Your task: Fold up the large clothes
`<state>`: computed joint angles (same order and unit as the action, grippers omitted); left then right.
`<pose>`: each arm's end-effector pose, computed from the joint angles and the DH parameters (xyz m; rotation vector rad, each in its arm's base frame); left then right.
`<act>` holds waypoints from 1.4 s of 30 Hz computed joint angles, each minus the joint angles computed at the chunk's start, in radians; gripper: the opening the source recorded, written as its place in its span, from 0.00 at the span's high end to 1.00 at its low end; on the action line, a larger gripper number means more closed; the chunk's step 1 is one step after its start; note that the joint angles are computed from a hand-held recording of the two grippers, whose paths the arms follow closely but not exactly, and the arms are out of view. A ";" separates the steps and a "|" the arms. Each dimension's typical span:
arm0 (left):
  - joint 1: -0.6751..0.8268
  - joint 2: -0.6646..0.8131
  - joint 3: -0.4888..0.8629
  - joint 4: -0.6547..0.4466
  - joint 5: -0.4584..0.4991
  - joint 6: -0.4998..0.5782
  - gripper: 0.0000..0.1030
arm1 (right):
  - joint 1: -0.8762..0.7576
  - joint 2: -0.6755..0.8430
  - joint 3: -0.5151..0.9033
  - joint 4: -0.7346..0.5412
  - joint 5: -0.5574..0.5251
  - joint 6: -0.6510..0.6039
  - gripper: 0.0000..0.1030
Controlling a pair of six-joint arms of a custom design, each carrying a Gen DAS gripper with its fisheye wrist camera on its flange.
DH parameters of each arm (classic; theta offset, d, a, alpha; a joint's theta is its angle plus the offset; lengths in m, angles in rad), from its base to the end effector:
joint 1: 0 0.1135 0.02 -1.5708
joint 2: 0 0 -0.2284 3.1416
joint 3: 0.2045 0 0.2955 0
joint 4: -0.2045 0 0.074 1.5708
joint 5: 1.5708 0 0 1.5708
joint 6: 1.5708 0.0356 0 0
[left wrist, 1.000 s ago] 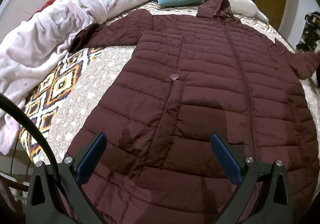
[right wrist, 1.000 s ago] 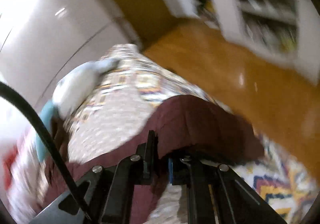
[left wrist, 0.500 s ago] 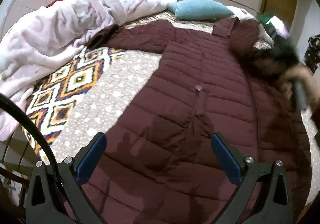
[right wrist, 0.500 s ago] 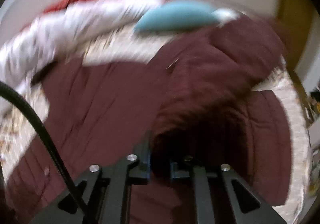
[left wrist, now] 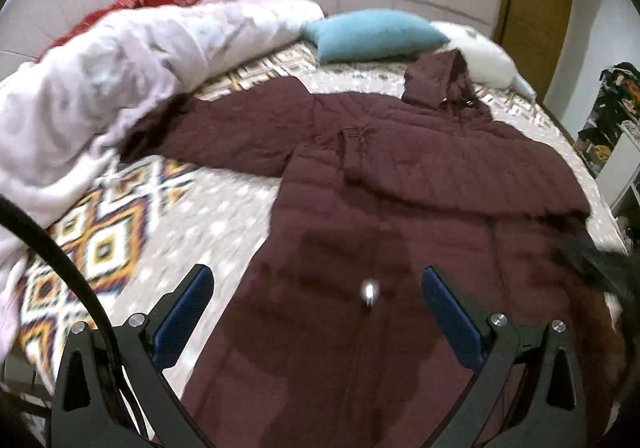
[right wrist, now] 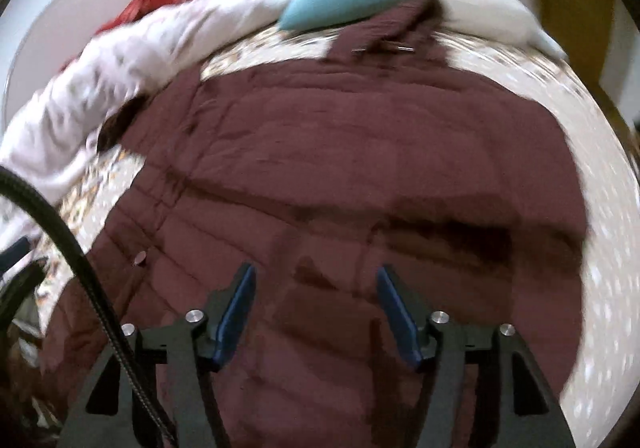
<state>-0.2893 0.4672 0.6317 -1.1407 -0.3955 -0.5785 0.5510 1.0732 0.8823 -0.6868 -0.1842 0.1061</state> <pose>0.1492 -0.0301 0.2344 -0.4999 2.3936 0.1293 0.2318 0.1501 0.2344 -0.6318 2.4159 0.5090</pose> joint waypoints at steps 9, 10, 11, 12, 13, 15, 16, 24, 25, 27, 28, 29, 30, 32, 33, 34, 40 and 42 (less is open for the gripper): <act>0.276 0.732 0.252 0.465 0.141 0.233 0.31 | -0.256 -0.409 -0.248 -0.157 -0.221 0.021 0.31; 0.288 0.790 0.284 0.472 0.168 0.237 0.45 | -0.256 -0.434 -0.267 -0.163 -0.230 0.032 0.31; 0.305 0.868 0.331 0.462 0.234 0.233 0.74 | -0.289 -0.466 -0.278 -0.195 -0.257 0.008 0.31; 0.318 0.909 0.361 0.448 0.296 0.229 0.84 | -0.282 -0.474 -0.286 -0.195 -0.255 0.016 0.31; 0.310 0.926 0.375 0.438 0.299 0.215 0.84 | -0.281 -0.481 -0.292 -0.198 -0.249 0.016 0.31; 0.260 0.896 0.381 0.458 0.189 0.238 0.88 | -0.274 -0.478 -0.292 -0.190 -0.232 0.012 0.31; 0.246 0.883 0.394 0.466 0.149 0.258 0.96 | -0.276 -0.480 -0.293 -0.187 -0.229 0.008 0.31; 0.298 1.110 0.620 0.503 -0.052 0.336 0.98 | -0.249 -0.325 -0.219 -0.052 -0.181 0.035 0.31; 0.296 1.157 0.633 0.511 -0.111 0.349 0.98 | -0.246 -0.306 -0.213 -0.036 -0.175 0.041 0.31; 0.312 1.212 0.638 0.504 -0.122 0.357 0.98 | -0.236 -0.251 -0.196 0.005 -0.156 0.054 0.31; 0.326 1.245 0.646 0.495 -0.104 0.349 0.98 | -0.234 -0.232 -0.188 0.016 -0.148 0.061 0.31; 0.337 1.251 0.636 0.504 -0.092 0.349 0.98 | -0.233 -0.206 -0.178 0.029 -0.140 0.071 0.31; 0.348 1.214 0.588 0.533 -0.074 0.348 0.98 | -0.232 -0.194 -0.174 0.036 -0.135 0.077 0.31; 0.370 1.152 0.535 0.557 -0.030 0.354 0.98 | -0.229 -0.186 -0.174 0.042 -0.125 0.086 0.31; 0.383 1.104 0.507 0.551 -0.007 0.359 0.96 | -0.226 -0.195 -0.179 0.041 -0.123 0.088 0.31; 0.393 1.058 0.478 0.554 0.001 0.362 0.88 | -0.223 -0.208 -0.186 0.039 -0.119 0.089 0.31; 0.512 0.804 0.315 0.616 -0.088 0.445 0.34 | -0.172 -0.302 -0.246 0.032 -0.120 0.130 0.31; 0.586 0.794 0.301 0.642 -0.095 0.505 0.28 | -0.128 -0.306 -0.258 0.042 -0.111 0.152 0.31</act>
